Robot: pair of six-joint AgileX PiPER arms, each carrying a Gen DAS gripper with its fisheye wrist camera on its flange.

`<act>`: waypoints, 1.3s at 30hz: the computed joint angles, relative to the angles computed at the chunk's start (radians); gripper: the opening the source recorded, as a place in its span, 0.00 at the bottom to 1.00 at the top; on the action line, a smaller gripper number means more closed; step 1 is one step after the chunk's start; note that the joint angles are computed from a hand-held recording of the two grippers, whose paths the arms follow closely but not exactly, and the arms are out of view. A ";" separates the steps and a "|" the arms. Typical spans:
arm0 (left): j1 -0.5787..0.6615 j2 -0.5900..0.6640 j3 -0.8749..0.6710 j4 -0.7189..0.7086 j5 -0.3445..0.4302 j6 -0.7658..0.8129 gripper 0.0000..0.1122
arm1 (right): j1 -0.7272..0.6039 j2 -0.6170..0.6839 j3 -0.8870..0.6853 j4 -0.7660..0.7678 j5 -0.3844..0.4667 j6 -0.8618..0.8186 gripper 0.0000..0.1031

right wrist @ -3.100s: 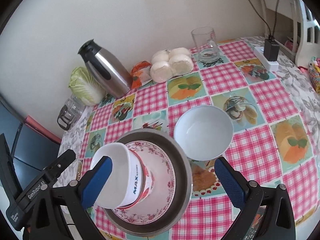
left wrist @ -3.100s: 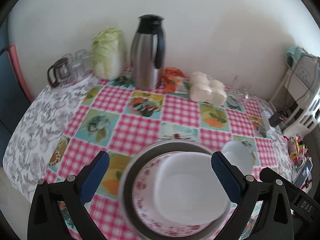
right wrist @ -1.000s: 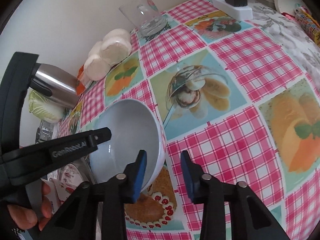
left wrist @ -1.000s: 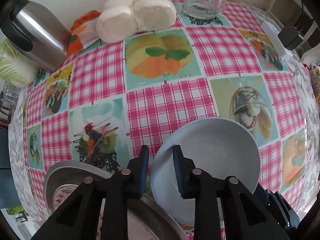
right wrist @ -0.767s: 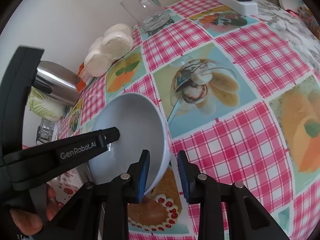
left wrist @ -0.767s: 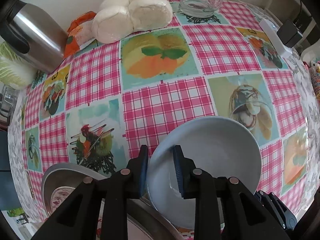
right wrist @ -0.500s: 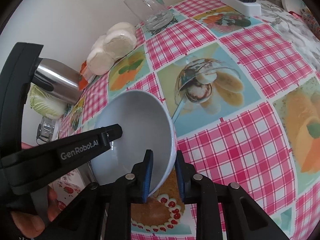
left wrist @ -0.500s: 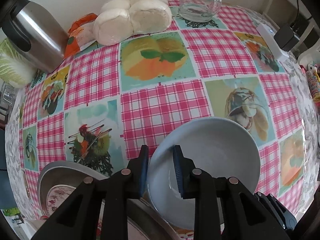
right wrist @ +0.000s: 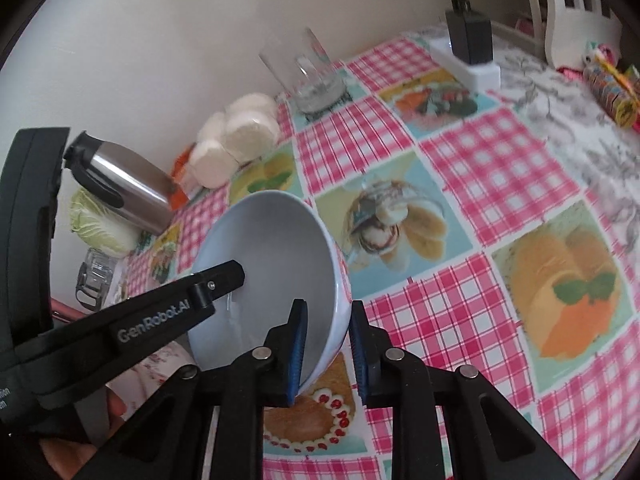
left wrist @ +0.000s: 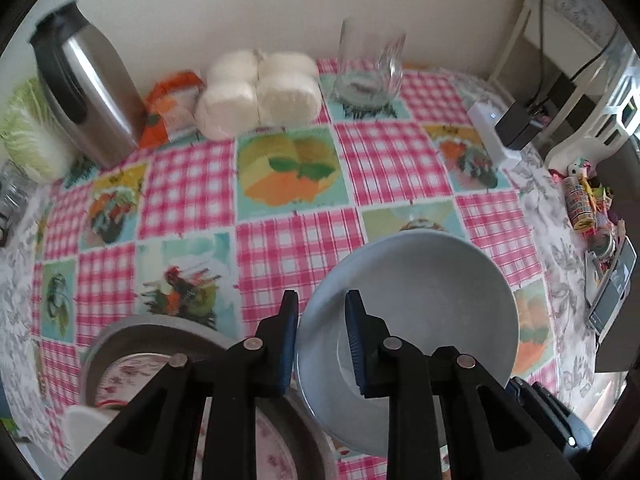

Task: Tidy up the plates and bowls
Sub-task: 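Lift the blue-grey bowl with both tools and carry it over the tray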

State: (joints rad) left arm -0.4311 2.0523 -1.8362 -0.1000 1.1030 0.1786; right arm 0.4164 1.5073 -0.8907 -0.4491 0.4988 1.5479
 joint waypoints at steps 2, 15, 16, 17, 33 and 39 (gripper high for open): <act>0.020 -0.037 0.021 -0.011 -0.012 0.020 0.22 | 0.035 -0.011 -0.035 -0.034 0.053 0.024 0.22; 0.274 -0.258 0.197 -0.259 -0.086 0.199 0.22 | 0.239 0.029 -0.285 -0.160 0.269 0.070 0.22; 0.294 -0.275 0.215 -0.279 -0.096 0.214 0.22 | 0.261 0.040 -0.318 -0.171 0.294 0.066 0.22; 0.311 -0.289 0.227 -0.296 -0.102 0.226 0.22 | 0.280 0.052 -0.347 -0.182 0.318 0.063 0.22; 0.600 -0.427 0.368 -0.540 -0.061 0.434 0.22 | 0.412 0.177 -0.538 -0.166 0.356 0.028 0.22; 0.676 -0.435 0.408 -0.589 -0.042 0.490 0.22 | 0.432 0.219 -0.576 -0.142 0.349 0.006 0.22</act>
